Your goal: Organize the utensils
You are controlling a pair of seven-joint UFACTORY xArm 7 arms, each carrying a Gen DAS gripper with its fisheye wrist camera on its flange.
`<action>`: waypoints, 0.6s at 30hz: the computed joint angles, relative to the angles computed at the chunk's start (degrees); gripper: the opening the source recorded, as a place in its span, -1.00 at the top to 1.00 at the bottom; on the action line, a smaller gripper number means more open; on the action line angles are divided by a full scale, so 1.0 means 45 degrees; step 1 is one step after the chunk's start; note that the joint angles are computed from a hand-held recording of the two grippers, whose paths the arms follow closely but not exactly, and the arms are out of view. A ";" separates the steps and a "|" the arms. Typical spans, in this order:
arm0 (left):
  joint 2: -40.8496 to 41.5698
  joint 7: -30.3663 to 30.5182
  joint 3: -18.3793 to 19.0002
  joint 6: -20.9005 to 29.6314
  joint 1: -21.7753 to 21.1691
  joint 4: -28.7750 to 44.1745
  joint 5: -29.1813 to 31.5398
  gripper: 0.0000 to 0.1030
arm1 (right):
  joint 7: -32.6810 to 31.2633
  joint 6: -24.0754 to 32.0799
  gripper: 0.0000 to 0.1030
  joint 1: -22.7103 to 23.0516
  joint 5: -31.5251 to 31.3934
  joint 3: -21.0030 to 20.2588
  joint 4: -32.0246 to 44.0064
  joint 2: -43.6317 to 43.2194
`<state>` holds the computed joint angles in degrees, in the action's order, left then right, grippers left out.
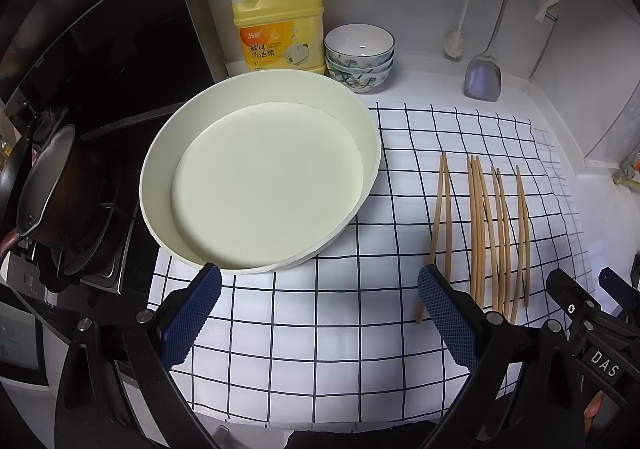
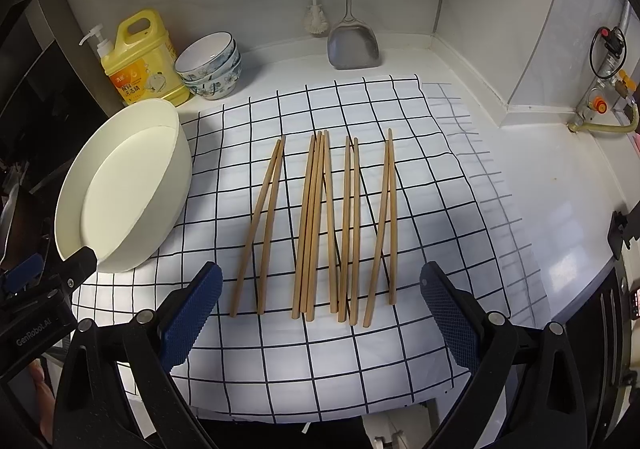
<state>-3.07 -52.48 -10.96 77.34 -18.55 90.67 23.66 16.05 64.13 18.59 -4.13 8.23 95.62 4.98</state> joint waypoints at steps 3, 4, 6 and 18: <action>-0.0039 0.0001 0.0005 -0.0005 0.0000 -0.0055 -0.0026 -0.88 | 0.0038 -0.0009 -0.84 0.0030 -0.0011 0.0016 -0.0013 0.0006; -0.0055 0.0000 0.0004 -0.0006 0.0002 -0.0075 -0.0033 -0.88 | 0.0018 0.0012 -0.84 0.0023 0.0013 0.0010 0.0018 0.0026; -0.0093 -0.0003 -0.0002 -0.0015 0.0009 -0.0120 -0.0028 -0.88 | 0.0013 0.0057 -0.84 0.0023 0.0043 0.0007 0.0057 0.0056; -0.0023 0.0075 0.0001 -0.0105 0.0002 -0.0086 0.0012 -0.88 | -0.0064 0.0050 -0.84 0.0026 0.0110 0.0004 0.0046 0.0090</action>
